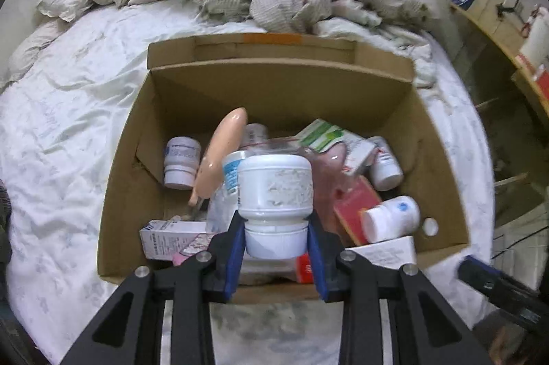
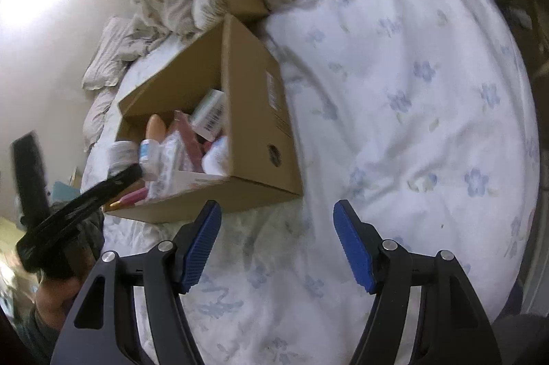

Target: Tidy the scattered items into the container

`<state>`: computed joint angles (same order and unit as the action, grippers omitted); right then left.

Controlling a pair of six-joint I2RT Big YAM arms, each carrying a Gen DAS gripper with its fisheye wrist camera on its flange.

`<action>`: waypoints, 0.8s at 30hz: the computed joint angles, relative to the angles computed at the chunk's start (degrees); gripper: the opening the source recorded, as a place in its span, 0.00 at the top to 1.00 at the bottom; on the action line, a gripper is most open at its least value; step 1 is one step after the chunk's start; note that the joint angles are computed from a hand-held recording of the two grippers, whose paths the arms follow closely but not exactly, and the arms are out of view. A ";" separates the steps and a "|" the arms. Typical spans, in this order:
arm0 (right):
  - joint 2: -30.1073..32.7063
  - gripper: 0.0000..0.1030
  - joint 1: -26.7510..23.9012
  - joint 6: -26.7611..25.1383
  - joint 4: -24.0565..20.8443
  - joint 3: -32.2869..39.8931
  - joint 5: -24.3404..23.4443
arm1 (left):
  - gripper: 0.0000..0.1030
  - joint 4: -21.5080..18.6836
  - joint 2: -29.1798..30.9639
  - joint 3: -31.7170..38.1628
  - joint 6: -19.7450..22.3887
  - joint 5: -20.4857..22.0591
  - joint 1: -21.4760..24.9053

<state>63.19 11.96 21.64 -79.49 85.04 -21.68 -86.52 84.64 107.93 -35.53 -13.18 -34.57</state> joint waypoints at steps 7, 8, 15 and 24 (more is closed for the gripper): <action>-0.57 0.30 3.71 -3.68 2.19 0.90 3.22 | 0.55 -1.17 -0.50 -2.40 -2.34 -1.67 -0.32; -0.72 0.30 4.15 -3.98 2.42 1.01 3.52 | 0.42 -1.07 -0.99 -2.45 -1.96 -2.18 -0.70; -4.34 0.30 11.00 -6.40 7.45 1.08 9.23 | 0.22 -2.61 -7.32 -4.71 -4.74 -6.68 -5.46; -6.16 0.30 20.99 -7.66 8.31 0.94 19.53 | 0.22 -4.50 -11.72 -7.59 -8.11 -10.73 -11.05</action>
<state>57.03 32.95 13.98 -71.18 85.98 -2.15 -91.02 72.92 100.33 -43.64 -23.91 -45.62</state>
